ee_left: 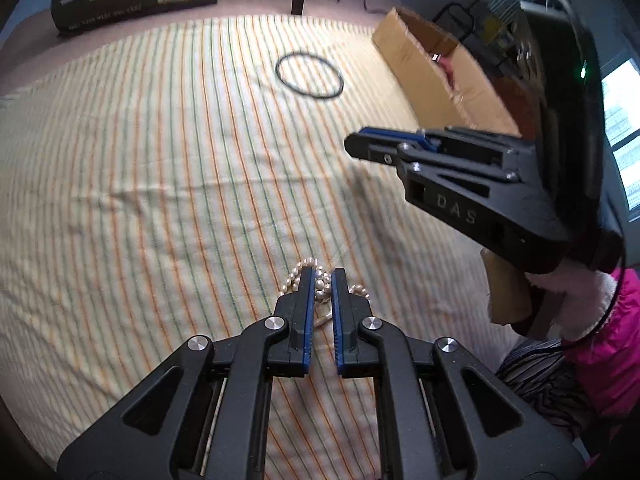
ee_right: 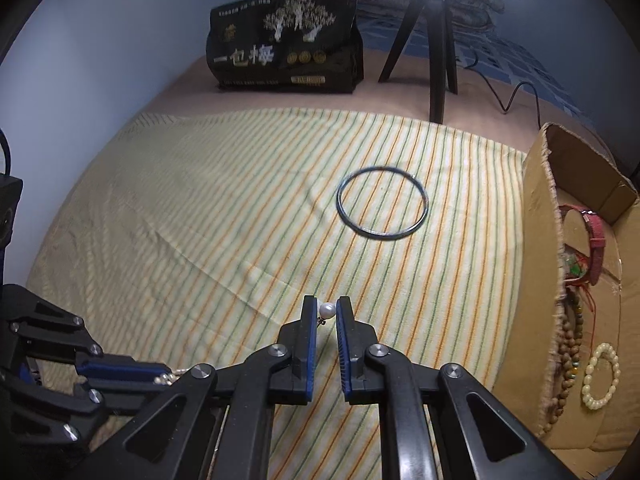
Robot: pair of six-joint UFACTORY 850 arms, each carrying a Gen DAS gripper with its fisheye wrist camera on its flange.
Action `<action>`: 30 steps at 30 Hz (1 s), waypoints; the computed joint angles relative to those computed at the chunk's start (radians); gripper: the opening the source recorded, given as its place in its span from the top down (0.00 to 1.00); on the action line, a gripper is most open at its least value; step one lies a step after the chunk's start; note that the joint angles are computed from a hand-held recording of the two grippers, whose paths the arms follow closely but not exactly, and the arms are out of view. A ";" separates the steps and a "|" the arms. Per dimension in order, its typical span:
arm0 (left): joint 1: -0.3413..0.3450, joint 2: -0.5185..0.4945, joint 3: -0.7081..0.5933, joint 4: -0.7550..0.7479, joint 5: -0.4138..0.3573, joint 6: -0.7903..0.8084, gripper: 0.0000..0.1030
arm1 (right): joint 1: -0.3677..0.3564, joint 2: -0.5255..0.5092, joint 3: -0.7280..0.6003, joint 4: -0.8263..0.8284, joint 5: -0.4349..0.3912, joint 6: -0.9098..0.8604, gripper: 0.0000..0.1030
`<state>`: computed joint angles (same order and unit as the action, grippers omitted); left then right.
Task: Organize jewelry
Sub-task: 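Grasp the pearl necklace with the left gripper while the right gripper grasps the pearl bead, then carry the necklace into the box and release it while the right gripper drops the pearl bead there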
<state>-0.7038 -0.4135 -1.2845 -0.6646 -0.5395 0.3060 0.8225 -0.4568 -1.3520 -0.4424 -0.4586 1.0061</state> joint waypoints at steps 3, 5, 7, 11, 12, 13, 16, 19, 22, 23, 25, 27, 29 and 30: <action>0.011 0.033 0.023 -0.047 0.018 0.038 0.94 | 0.003 0.028 0.013 -0.035 0.005 0.035 0.93; 0.021 0.061 0.041 -0.094 0.029 0.074 0.94 | 0.006 0.049 0.025 -0.059 0.008 0.059 0.93; 0.026 0.083 0.049 -0.114 0.037 0.093 0.94 | 0.008 0.071 0.039 -0.080 0.009 0.074 0.93; 0.020 0.130 0.072 -0.143 0.076 0.134 0.94 | 0.013 0.110 0.061 -0.122 0.010 0.114 0.93; 0.024 0.142 0.080 -0.163 0.082 0.152 0.94 | 0.014 0.117 0.066 -0.133 0.008 0.128 0.93; 0.025 0.147 0.081 -0.176 0.082 0.165 0.94 | 0.015 0.126 0.071 -0.145 0.006 0.143 0.93; 0.019 0.160 0.068 -0.207 0.089 0.187 0.94 | 0.017 0.154 0.087 -0.178 0.002 0.181 0.93; 0.017 0.179 0.053 -0.228 0.096 0.205 0.94 | 0.019 0.181 0.101 -0.217 -0.009 0.223 0.93; 0.018 0.193 0.030 -0.229 0.098 0.219 0.94 | 0.017 0.215 0.118 -0.251 -0.022 0.262 0.93; 0.018 0.195 0.021 -0.231 0.098 0.227 0.94 | 0.015 0.231 0.127 -0.266 -0.025 0.282 0.93; 0.019 0.199 0.003 -0.226 0.100 0.233 0.94 | 0.011 0.256 0.142 -0.293 -0.035 0.313 0.93; 0.021 0.193 -0.032 -0.237 0.096 0.250 0.94 | 0.007 0.279 0.155 -0.317 -0.051 0.340 0.93; 0.022 0.183 -0.064 -0.254 0.092 0.265 0.94 | -0.001 0.310 0.175 -0.334 -0.065 0.362 0.93; 0.022 0.178 -0.080 -0.259 0.092 0.272 0.94 | -0.003 0.321 0.181 -0.342 -0.071 0.374 0.93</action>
<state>-0.6817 -0.2353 -1.3642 -0.9239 -0.4475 0.5775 0.8194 -0.1361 -1.1708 -0.7843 -0.5296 1.3805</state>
